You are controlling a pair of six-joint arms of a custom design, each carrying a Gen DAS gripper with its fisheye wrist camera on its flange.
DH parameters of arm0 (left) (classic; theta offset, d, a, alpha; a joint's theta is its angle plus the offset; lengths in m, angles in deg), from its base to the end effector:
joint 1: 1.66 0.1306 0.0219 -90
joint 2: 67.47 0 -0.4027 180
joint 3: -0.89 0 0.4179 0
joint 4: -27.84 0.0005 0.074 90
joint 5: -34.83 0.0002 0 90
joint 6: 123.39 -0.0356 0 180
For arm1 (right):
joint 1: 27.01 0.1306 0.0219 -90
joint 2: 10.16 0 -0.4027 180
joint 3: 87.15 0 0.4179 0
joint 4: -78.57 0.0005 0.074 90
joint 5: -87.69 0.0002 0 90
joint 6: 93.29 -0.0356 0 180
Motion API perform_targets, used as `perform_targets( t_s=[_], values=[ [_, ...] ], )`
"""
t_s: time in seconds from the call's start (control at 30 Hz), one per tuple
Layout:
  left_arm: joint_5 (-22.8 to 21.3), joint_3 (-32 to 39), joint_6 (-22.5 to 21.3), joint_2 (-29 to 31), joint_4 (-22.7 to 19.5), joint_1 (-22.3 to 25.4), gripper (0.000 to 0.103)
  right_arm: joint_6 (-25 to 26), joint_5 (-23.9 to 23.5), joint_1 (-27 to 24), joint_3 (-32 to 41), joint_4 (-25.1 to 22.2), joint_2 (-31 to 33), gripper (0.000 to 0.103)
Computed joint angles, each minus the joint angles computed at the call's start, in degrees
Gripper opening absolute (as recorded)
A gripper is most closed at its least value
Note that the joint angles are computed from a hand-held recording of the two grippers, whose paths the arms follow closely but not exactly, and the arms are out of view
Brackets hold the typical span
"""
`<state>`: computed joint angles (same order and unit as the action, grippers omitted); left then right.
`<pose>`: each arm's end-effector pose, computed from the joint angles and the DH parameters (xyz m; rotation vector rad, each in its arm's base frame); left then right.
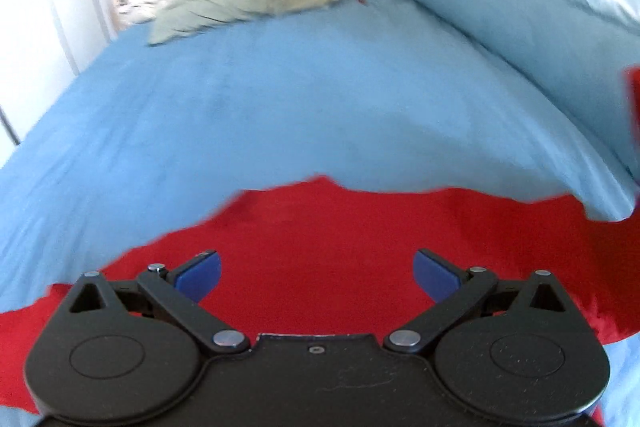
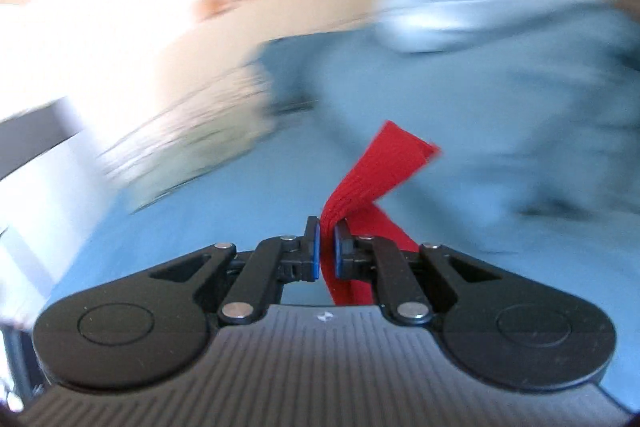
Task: Fold small clothes
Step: 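Fold the held sleeve across the sweater body with the right tool, release, then grasp the other sleeve with the left tool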
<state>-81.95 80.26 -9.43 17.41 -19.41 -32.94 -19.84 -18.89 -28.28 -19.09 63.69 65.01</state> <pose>0.4061 -0.2286 0.4072 -0.0382 2.3648 0.1290 0.4338 0.0000 0.4275 0.1130 1.9623 0.4579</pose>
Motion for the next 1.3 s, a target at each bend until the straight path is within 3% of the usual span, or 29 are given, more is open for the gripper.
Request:
perform_targets(
  t_s=[0.13,0.2,0.33,0.47,0.63,0.83,0.93,0.97,1.03,1.13,1.17,1.2,1.27,1.3],
  values=[
    [-0.8,-8.2,-1.2,-8.1,1.6,4.0,0.103,6.5,-0.5,13.6,-0.7,1.1,5.9,0.022],
    [0.0,-11.8,1.4,-11.0,0.3,5.9,0.103,10.9,-0.4,19.0,-2.8,2.6,9.4,0.022],
    [8.6,-19.1,6.6,-17.3,-0.7,10.9,0.103,15.2,2.1,24.6,-5.1,0.9,12.7,0.023],
    [11.4,-22.6,8.3,-20.6,-0.8,12.8,0.103,16.2,3.2,25.9,-7.0,2.0,11.5,0.033],
    [14.9,-22.3,8.9,-21.2,-0.1,12.8,0.103,18.8,3.9,24.6,-7.2,-1.8,8.4,0.076],
    [22.2,-18.6,10.3,-15.0,4.1,10.4,0.102,16.6,10.1,19.7,-9.1,-8.4,1.3,0.086],
    [23.4,-18.0,12.6,-11.9,5.8,8.2,0.086,13.7,11.4,15.6,-10.8,-10.4,-2.1,0.092],
    [23.7,-18.0,13.4,-11.1,6.7,7.9,0.076,12.7,11.4,14.4,-11.4,-10.9,-2.9,0.094],
    [21.3,-17.8,15.3,-9.6,8.3,6.8,0.072,12.6,10.0,11.9,-12.7,-11.3,-4.0,0.095],
    [17.3,-17.6,17.7,-8.3,10.9,5.8,0.065,13.9,12.6,10.7,-14.6,-10.6,-5.0,0.095],
    [16.4,-16.9,18.3,-7.4,10.9,5.8,0.052,13.8,13.5,10.5,-15.0,-10.5,-5.1,0.095],
    [15.5,-16.1,18.7,-6.4,10.6,5.8,0.031,13.4,14.3,10.4,-15.5,-10.3,-5.2,0.095],
    [16.0,-15.1,18.8,-5.3,10.9,6.7,0.008,12.7,16.3,10.3,-16.4,-10.0,-5.6,0.095],
    [17.0,-15.2,18.9,-5.6,12.1,7.3,0.006,12.6,18.1,10.5,-16.5,-9.8,-5.4,0.095]
  ],
)
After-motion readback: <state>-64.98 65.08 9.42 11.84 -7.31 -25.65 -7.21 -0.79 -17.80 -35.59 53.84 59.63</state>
